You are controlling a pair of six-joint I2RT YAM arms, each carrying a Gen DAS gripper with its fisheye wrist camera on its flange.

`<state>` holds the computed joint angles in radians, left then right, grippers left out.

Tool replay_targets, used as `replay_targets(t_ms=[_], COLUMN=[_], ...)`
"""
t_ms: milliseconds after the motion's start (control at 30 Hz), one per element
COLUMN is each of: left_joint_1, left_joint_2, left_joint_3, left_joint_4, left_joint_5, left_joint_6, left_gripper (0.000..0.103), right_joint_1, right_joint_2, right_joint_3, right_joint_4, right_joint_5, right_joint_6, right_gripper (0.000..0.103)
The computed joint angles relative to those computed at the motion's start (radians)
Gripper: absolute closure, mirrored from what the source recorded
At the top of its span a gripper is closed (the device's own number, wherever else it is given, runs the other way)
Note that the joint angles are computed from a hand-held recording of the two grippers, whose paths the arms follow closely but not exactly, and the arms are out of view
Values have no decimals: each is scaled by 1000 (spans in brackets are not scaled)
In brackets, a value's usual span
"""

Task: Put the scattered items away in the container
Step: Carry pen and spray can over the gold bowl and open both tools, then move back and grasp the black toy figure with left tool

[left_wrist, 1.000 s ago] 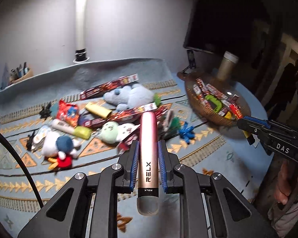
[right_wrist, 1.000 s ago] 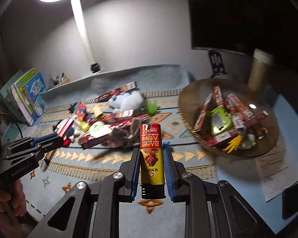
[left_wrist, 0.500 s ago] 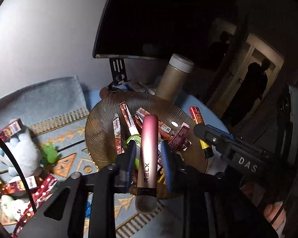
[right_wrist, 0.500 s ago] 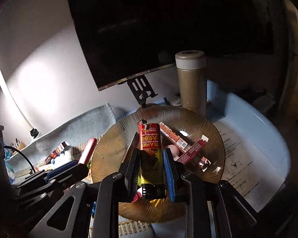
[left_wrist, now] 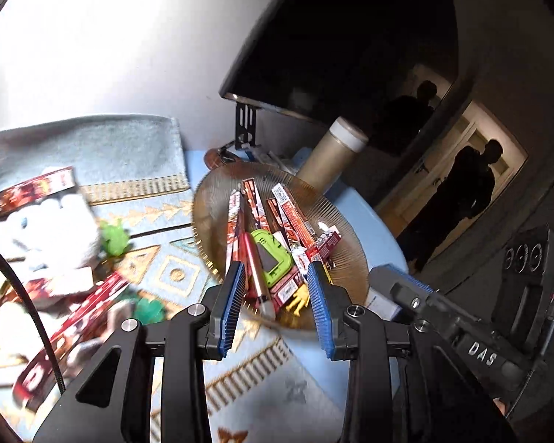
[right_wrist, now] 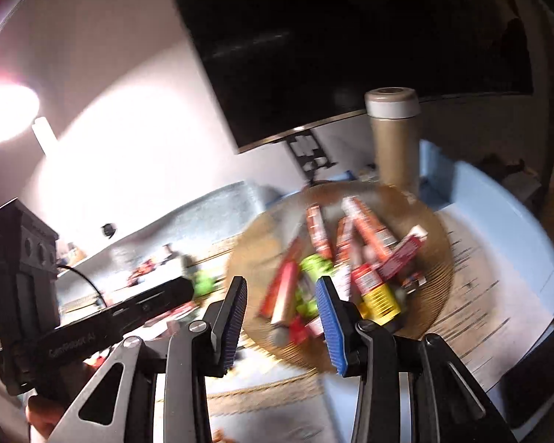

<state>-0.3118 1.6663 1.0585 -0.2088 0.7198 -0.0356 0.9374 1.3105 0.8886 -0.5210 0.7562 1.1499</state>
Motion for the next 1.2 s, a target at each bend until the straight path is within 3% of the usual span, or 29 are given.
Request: replay_targets(t_ms=[100,167,267,367,500,600,700,800,867,967,1200], left_joint_1=[151,278,472,639,810,899,938,917,875,827,782], left_joint_2=[-135,-199,-224,-160,-21,88,177,229,264,328,490], left_joint_3=[-153,-237,-313,-312,-266,-177,-81,1,53,129,318], left_joint_4=[0,-11,-39,-86,-42,-78,-142,-160,-142,-114,-80], left_joint_5=[71,100,77,-6,-75,-86,-54,-64,-126,-163,-194], left_joint_6=[59,111,227,347,374,384,391,384,371,394,335], left_gripper=[67,64,63,63,63,63,63,63,62,62,62], right_joint_1=[130,174,190,200,195,163,140,133,131,129,134], right_joint_2=[117,261,494,640,763,809,830,840,832,830,837], right_joint_3=[27,85,242,380,523,529,475,475,445,433,448], right_joint_4=[95,143,105,46,-8,82,244,273,322,342,323], right_joint_5=[12,-39,-154,-193,-190,-174,-208,-233,-255,-263,-256], right_joint_6=[34,28,22,17,-24,-77,-121,-143,-152,-141,-146], right_gripper=[59,58,58,58,58,58,58,58,58,58,58])
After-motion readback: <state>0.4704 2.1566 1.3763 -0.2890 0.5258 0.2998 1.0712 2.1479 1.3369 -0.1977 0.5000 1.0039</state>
